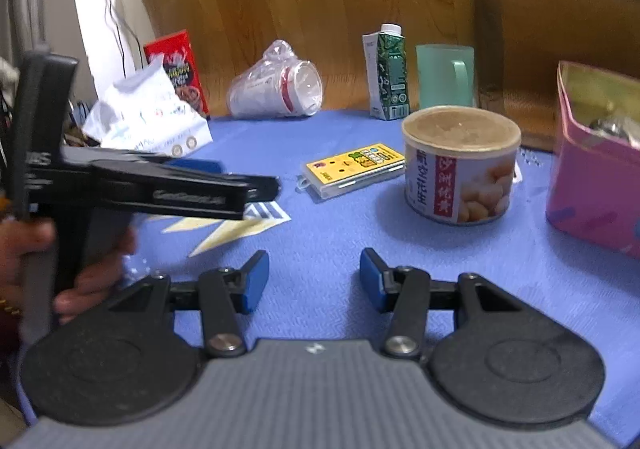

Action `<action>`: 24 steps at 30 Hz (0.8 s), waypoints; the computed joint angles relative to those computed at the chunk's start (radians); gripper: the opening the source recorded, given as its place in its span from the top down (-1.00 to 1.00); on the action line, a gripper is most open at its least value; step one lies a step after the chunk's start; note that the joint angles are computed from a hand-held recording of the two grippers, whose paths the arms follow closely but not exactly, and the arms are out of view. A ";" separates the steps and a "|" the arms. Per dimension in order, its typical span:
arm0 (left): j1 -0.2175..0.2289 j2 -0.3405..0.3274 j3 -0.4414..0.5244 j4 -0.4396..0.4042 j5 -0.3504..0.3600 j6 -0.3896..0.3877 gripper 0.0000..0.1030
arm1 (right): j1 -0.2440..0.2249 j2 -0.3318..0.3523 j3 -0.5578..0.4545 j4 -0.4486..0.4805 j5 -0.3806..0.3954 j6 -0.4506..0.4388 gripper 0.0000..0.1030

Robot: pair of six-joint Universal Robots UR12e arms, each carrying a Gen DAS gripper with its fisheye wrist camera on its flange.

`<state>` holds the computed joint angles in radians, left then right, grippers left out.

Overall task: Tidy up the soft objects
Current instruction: 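Reach the left gripper to the yellow plastic card box and close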

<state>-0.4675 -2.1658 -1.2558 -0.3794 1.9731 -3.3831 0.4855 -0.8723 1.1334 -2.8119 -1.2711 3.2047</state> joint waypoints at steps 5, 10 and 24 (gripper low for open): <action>0.006 -0.054 0.090 -0.037 -0.075 0.174 -0.43 | -0.006 0.001 0.002 -0.009 0.026 0.029 -0.03; 0.007 -0.068 0.102 -0.030 -0.098 0.229 0.28 | -0.012 0.002 0.003 -0.021 0.048 0.056 -0.03; 0.041 0.109 -0.149 0.051 -0.253 -0.020 0.69 | -0.035 -0.063 0.113 -0.068 0.099 0.019 -0.05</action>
